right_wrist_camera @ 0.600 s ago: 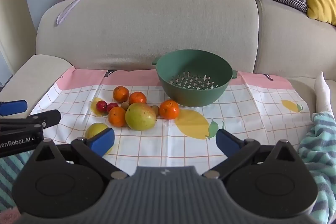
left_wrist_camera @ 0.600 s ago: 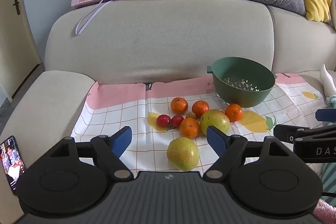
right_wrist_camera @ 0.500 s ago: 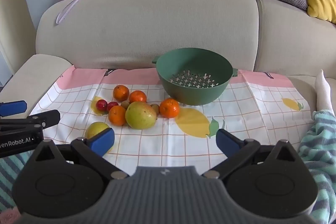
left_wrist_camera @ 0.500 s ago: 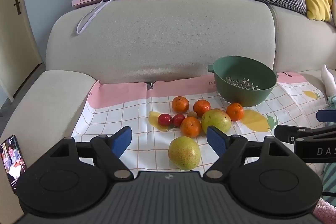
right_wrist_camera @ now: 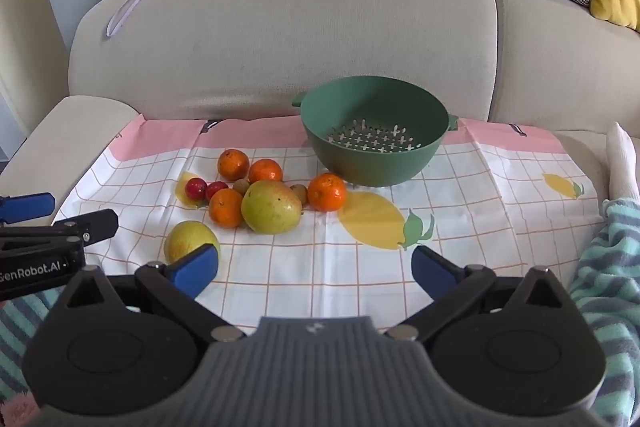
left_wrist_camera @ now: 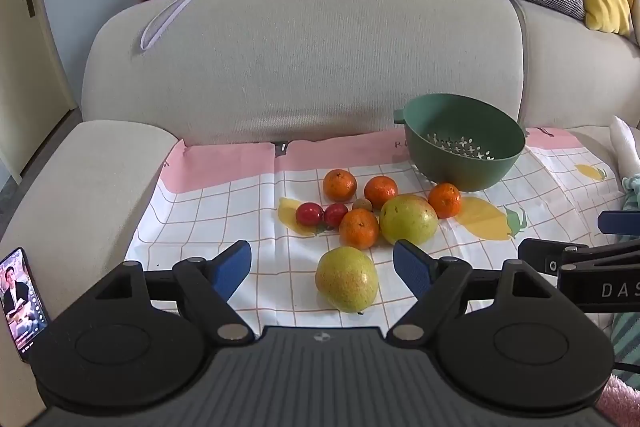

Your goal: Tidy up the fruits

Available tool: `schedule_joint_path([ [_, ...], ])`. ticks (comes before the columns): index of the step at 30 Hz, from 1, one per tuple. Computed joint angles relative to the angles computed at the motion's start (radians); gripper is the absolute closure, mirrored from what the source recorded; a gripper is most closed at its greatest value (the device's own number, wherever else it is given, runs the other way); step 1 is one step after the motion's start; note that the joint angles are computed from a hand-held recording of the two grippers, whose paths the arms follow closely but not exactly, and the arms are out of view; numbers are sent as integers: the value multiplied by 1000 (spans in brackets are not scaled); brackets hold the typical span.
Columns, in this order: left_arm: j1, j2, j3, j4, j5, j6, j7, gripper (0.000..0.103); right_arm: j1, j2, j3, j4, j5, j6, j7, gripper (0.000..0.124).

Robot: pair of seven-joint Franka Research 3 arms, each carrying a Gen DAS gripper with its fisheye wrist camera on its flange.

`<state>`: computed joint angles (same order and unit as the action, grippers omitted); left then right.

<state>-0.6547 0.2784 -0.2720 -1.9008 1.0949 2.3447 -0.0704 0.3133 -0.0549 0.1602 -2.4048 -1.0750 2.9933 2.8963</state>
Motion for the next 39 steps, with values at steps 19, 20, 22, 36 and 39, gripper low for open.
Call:
schedule_joint_path([
  [19, -1, 7, 0, 15, -37, 2, 43, 8, 1, 0, 3, -10, 84, 4, -77, 25],
  [20, -1, 7, 0, 15, -38, 3, 44, 8, 2, -1, 3, -12, 90, 4, -83, 25],
  [22, -3, 9, 0, 18, -40, 2, 47, 8, 3, -2, 3, -14, 111, 4, -102, 25],
  [36, -8, 12, 2, 20, -41, 6, 51, 8, -3, -4, 12, -23, 189, 10, -174, 25],
  [39, -9, 12, 2, 20, -40, 5, 50, 8, -2, -3, 13, -23, 203, 7, -185, 25],
])
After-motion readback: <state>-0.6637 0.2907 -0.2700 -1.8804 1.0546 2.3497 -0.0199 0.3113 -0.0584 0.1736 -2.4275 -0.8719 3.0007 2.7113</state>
